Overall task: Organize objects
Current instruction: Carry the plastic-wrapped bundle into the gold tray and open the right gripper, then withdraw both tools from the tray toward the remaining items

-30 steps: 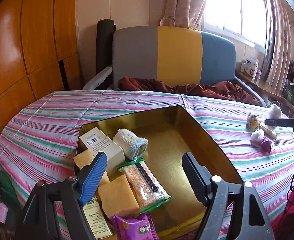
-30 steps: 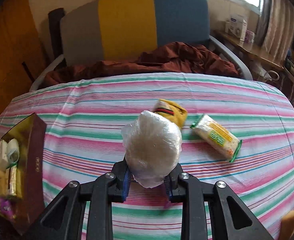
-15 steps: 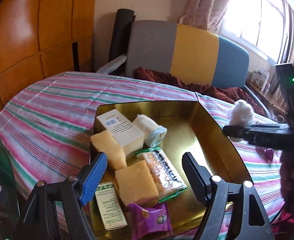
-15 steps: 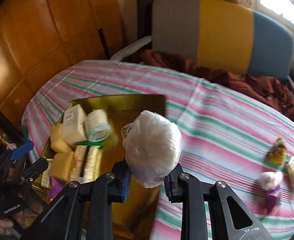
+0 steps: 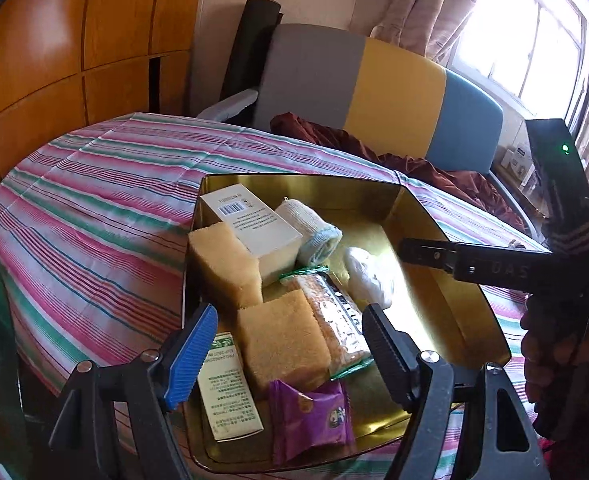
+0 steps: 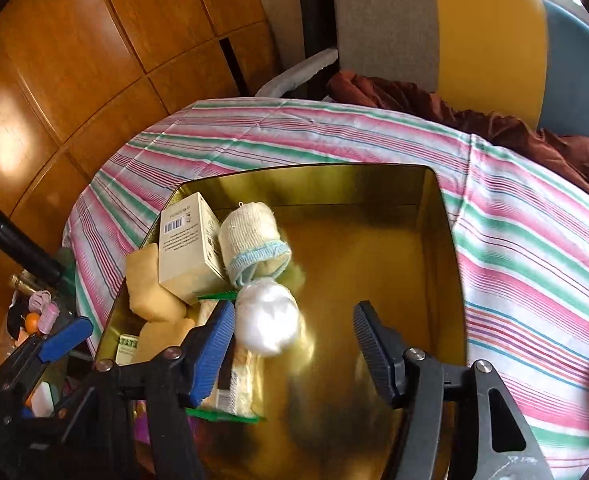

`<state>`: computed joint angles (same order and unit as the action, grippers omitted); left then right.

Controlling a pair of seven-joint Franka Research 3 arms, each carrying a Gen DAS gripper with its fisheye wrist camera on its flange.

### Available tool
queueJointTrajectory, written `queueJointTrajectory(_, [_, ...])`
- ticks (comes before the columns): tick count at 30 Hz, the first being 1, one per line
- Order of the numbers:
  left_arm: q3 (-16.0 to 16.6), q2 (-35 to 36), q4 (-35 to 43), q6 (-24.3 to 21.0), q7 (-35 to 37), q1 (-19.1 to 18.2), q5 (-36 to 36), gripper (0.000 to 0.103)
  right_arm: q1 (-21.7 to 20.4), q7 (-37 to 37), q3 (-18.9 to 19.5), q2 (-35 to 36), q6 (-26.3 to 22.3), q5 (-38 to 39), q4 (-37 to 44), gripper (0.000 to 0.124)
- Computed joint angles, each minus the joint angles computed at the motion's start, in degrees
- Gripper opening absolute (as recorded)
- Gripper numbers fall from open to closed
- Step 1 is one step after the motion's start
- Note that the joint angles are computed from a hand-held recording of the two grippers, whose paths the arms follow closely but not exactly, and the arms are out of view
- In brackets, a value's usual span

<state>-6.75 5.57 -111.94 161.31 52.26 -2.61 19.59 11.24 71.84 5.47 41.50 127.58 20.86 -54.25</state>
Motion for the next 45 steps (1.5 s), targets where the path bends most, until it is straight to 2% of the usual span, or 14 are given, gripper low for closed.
queueJointTrajectory(5, [-0.22,0.12,0.59,-1.11,-0.1,-0.55,1.14,0.075,-1.27,-1.44,-0.7,-5.92,4.25,0.68,-9.26,0.072])
queueJointTrajectory(8, [0.11,0.15,1.25,-2.3,-2.4,-1.44,5.49,0.075,-2.11,-2.75,-1.15,-9.4,7.22,1.08,-14.55,0.081])
queueJointTrajectory(11, [-0.34,0.19,1.44,-2.16,-1.41,-1.59,5.23,0.075,-2.92,-3.75,-1.88,-12.24,9.83,1.14,-18.54,0.085])
queueJointTrajectory(19, [-1.17,0.57,2.62,-2.54,1.21,-2.59,5.36,0.075,-5.76,-0.8,-5.26,-14.62,12.84,-0.66,-21.21,0.09])
queueJointTrajectory(23, [-1.5,1.19,3.83,-2.89,2.63,-3.43,5.81,0.075,-6.14,6.5,-9.22,-13.92,14.58,-6.25,-20.5,0.091])
queueJointTrajectory(28, [-2.23,2.75,6.21,-4.32,5.71,-4.53,4.78,0.074,-8.9,14.95,-12.55,-10.42,15.15,-11.39,-16.32,0.091])
queueJointTrajectory(32, [-2.49,4.43,8.67,-5.89,6.82,-6.16,5.86,0.073,-10.25,26.37,-16.57,-8.14,18.04,-15.51,-16.53,0.093])
queueJointTrajectory(33, [-2.69,4.98,9.39,-6.17,7.58,-6.45,5.7,0.073,-10.84,30.09,-17.27,-7.24,15.65,-15.69,-15.4,0.093])
queueJointTrajectory(34, [-2.91,5.51,10.1,-6.5,8.35,-6.73,5.36,0.073,-11.93,33.37,-17.35,-5.59,10.91,-15.63,-12.28,0.093])
queueJointTrajectory(35, [-3.11,6.05,10.8,-6.67,9.05,-7.01,5.0,0.073,-13.59,35.12,-16.29,-4.92,9.36,-14.19,-10.92,0.093])
queueJointTrajectory(38, [-3.84,7.98,13.35,-7.39,11.73,-7.82,3.43,0.072,-17.07,36.8,-13.33,-5.44,9.65,-10.54,-11.42,0.094])
queueJointTrajectory(40, [-4.24,9.3,15.17,-7.93,13.48,-8.47,2.53,0.072,-17.68,37.99,-13.04,-5.34,8.58,-10.41,-11.0,0.094])
queueJointTrajectory(45, [-5.67,13.29,20.72,-9.75,18.68,-9.84,-0.94,0.072,-18.5,38.62,-11.93,-6.75,10.37,-8.74,-13.36,0.094])
